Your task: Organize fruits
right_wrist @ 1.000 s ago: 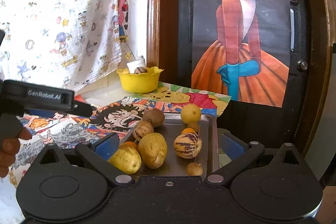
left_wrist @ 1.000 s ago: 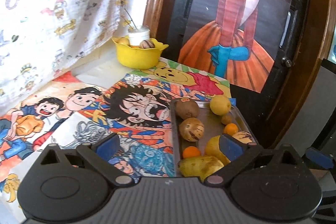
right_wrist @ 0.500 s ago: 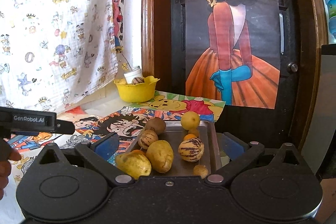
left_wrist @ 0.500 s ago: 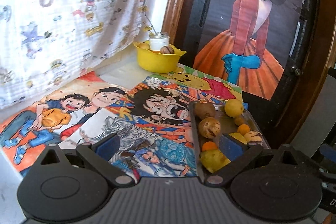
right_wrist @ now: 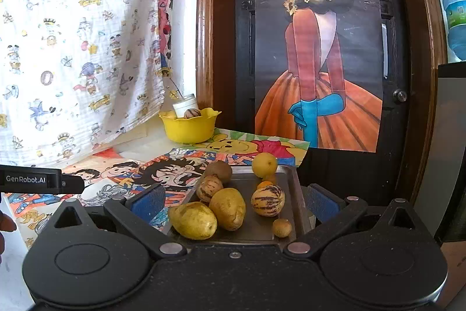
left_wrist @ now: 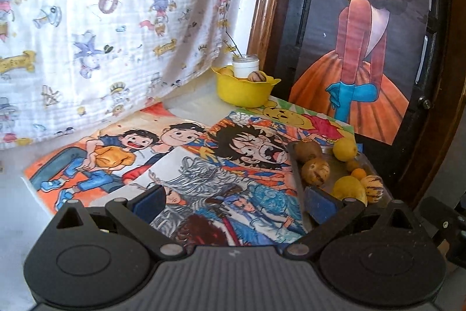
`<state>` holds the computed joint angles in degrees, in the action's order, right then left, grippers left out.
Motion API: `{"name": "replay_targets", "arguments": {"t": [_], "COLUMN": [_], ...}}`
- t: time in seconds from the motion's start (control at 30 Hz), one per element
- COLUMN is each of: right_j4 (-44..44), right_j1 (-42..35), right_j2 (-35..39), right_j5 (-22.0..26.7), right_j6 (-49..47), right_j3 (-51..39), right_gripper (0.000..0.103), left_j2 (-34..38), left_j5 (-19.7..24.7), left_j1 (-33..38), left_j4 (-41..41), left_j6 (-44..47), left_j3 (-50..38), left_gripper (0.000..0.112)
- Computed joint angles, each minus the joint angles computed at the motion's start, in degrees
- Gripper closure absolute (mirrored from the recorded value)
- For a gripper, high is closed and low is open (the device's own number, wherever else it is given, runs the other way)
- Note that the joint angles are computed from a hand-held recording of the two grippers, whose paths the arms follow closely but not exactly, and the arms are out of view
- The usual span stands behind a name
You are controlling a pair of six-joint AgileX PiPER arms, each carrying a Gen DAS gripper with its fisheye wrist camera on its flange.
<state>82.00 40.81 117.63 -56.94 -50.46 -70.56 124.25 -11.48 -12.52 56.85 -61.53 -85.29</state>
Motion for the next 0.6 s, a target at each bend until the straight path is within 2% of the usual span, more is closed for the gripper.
{"name": "replay_targets", "arguments": {"t": [0.27,0.47,0.6], "right_j4": [0.6,0.9,1.2], "right_j1": [3.5,5.5,6.8], "right_j2": [-0.2,-0.4,-0.3], "right_j5": [-2.4,-4.2,-5.6], "right_j6": [0.8,1.6,2.1], "right_j3": [1.5,2.5,3.0], "right_gripper": [0.001,0.001,0.001], "left_j2": [-3.9,-6.7,-7.6], "left_j5": [-4.2,-8.3,-9.9], "left_j1": [1.1,1.5,1.9], "left_j4": [-18.5,-27.5,-29.7], "left_j6": [19.9,30.7,33.6], "left_j3": [9.5,16.5,19.0], "left_gripper": [0.01,0.01,0.01]}}
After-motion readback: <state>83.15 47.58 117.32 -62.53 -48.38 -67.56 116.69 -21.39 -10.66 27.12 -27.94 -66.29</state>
